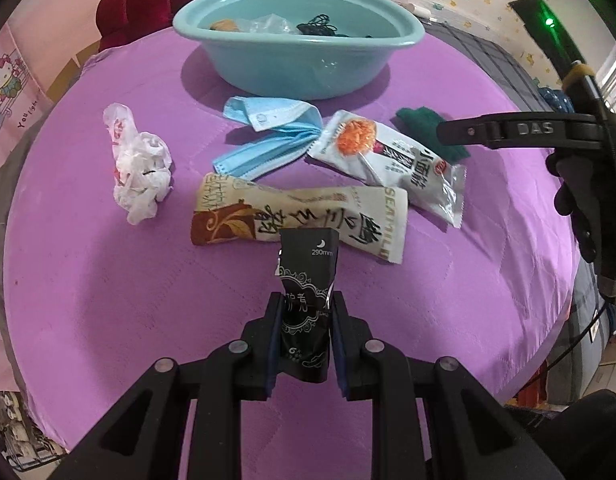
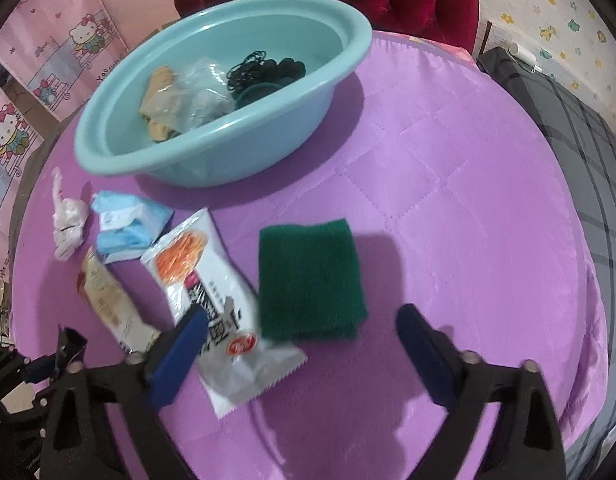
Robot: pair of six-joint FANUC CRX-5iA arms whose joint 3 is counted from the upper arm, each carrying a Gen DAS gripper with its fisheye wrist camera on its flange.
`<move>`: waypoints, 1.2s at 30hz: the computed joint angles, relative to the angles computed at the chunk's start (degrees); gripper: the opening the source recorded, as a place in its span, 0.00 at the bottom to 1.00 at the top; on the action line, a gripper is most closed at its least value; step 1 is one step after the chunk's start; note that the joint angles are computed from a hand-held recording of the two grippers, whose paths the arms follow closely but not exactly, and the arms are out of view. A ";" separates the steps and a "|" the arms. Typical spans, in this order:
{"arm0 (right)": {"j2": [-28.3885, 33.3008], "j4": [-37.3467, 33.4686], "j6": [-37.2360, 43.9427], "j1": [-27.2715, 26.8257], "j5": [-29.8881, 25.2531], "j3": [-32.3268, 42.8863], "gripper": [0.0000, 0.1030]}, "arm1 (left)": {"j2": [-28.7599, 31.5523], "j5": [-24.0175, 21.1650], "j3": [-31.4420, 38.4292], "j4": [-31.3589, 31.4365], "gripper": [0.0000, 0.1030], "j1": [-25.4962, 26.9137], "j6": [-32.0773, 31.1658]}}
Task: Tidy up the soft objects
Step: 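Grasp the black pouch with the left tool while the right tool grasps the green scouring pad, then carry the pouch and green pad over the blue basin and open both tools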
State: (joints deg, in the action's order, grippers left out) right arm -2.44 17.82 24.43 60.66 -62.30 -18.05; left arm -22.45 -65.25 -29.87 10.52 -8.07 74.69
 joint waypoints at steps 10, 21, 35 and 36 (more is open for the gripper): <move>3.76 -4.62 2.14 -3.70 0.30 2.12 0.38 | 1.41 0.77 0.24 0.22 0.23 0.70 -0.29; 0.26 -1.24 -0.65 -0.52 -0.44 0.37 0.06 | 0.37 0.17 0.59 0.54 0.23 0.93 -1.31; -1.57 -1.04 -4.34 3.89 -5.66 3.60 0.07 | 0.66 -1.86 4.10 1.73 0.24 2.04 -4.45; -1.45 -0.92 -4.54 4.02 -5.74 3.75 0.07 | 0.64 -1.92 4.34 1.80 0.24 2.06 -4.65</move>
State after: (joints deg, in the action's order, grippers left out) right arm -3.88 16.90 19.89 64.69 -68.04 -14.30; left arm -21.81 -67.17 -25.53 12.32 -6.01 70.03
